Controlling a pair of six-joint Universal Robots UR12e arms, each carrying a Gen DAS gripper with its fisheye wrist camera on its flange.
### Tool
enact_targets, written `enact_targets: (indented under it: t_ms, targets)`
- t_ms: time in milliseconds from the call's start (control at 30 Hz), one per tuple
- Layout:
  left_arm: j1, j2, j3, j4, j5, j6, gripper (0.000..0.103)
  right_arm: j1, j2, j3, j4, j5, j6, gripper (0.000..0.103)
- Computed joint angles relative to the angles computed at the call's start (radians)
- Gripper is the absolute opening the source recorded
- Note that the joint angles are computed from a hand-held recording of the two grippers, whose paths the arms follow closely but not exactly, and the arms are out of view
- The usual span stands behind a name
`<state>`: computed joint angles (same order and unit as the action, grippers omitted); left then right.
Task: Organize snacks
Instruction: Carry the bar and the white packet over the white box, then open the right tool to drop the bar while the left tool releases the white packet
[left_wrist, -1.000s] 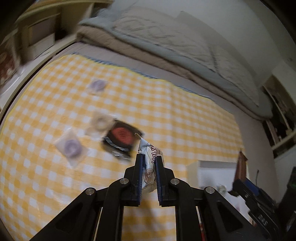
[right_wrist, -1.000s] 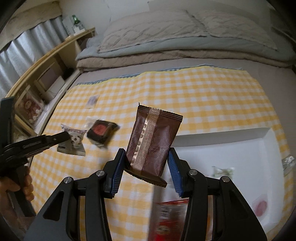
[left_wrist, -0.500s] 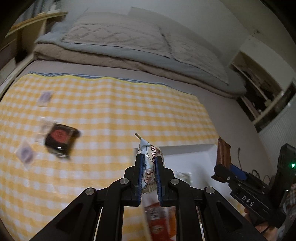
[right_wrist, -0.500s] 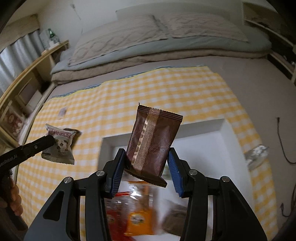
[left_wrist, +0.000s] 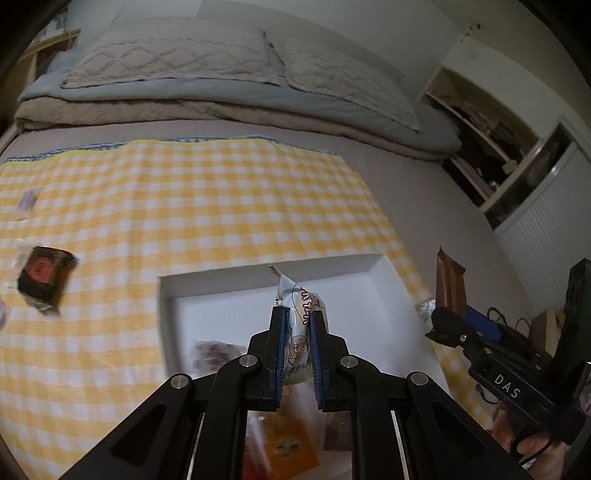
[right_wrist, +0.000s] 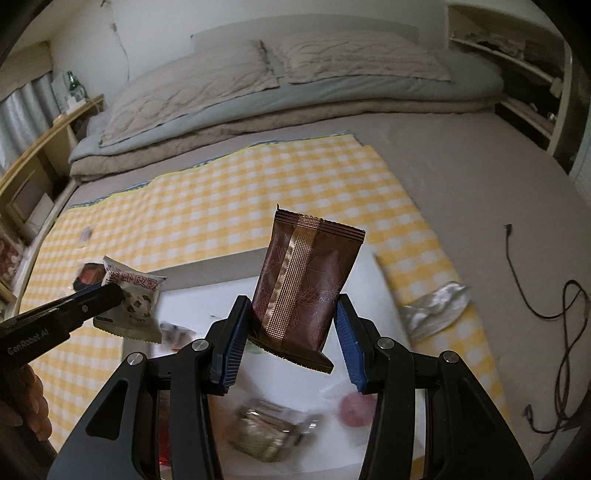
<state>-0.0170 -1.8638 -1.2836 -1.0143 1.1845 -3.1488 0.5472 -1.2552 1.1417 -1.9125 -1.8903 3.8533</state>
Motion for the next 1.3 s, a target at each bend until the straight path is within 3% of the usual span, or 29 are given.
enact_targets:
  t_ms: [133, 567, 1033, 1133, 1200, 1300]
  targets:
    - [-0.013, -0.033, 0.017, -0.004, -0.024, -0.011, 0.012, -0.009, -0.022, 0.031, 0.005, -0.005, 0.007, 0.047]
    - [-0.029, -0.152, 0.065, -0.131, -0.197, -0.068, 0.012, -0.031, -0.042, 0.072, 0.052, 0.01, -0.007, 0.047]
    - [-0.025, -0.194, 0.113, -0.206, -0.077, -0.089, 0.014, -0.047, -0.017, 0.068, 0.082, 0.11, -0.059, 0.047]
    - [-0.03, -0.19, 0.116, -0.214, -0.058, -0.078, 0.015, -0.045, -0.012, 0.067, 0.074, 0.102, -0.059, 0.052]
    - [-0.034, -0.173, 0.105, -0.218, -0.052, -0.063, 0.014, -0.044, -0.012, 0.068, 0.067, 0.1, -0.051, 0.07]
    - [-0.039, -0.165, 0.109, -0.22, -0.03, -0.02, 0.014, -0.04, -0.011, 0.063, 0.074, 0.085, -0.043, 0.07]
